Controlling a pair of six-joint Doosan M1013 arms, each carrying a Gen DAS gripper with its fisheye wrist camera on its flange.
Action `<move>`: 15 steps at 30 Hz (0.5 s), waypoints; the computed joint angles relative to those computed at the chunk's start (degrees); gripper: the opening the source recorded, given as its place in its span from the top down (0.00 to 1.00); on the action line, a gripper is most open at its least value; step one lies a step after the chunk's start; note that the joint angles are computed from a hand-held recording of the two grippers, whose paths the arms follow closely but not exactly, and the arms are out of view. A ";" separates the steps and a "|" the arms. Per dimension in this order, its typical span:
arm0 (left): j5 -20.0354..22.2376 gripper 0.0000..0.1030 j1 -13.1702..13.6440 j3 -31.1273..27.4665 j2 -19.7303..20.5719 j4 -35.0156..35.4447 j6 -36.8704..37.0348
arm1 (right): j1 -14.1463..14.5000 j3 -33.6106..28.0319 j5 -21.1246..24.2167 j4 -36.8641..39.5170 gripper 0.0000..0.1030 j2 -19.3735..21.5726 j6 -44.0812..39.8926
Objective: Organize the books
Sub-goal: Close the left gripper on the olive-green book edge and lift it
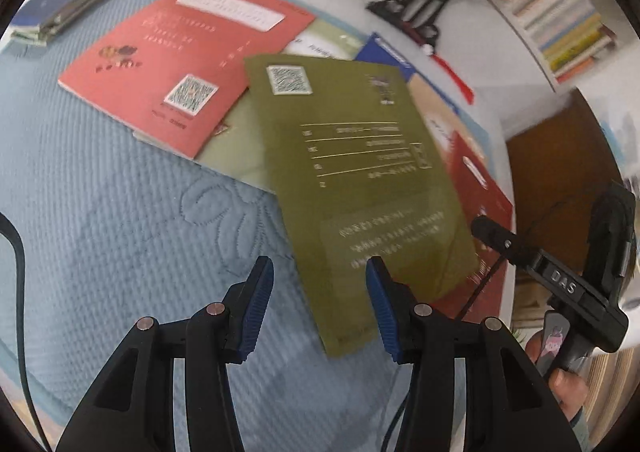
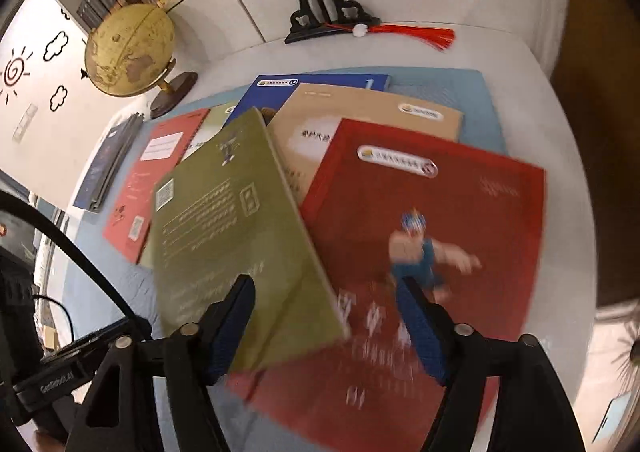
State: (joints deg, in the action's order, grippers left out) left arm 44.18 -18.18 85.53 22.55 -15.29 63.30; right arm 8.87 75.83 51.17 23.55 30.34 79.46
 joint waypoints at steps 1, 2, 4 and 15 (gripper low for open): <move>0.26 0.56 0.12 -0.08 0.24 -0.51 -0.04 | 0.09 -0.90 0.53 -0.24 0.41 0.85 -0.35; 0.54 0.56 0.23 -0.14 0.54 -1.24 0.18 | 0.24 -1.46 0.75 -0.58 0.41 1.42 -0.69; 1.04 0.56 0.30 -0.14 0.97 -2.65 0.99 | 0.43 -1.12 -0.41 0.70 0.42 1.35 -3.77; -0.94 0.55 2.39 5.65 -3.87 -14.91 15.01 | 0.69 3.28 4.14 9.68 0.43 -1.17 -9.59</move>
State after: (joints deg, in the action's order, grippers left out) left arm 43.24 -15.79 91.18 18.68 -30.20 78.31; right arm 9.56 79.11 55.31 33.24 29.17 69.87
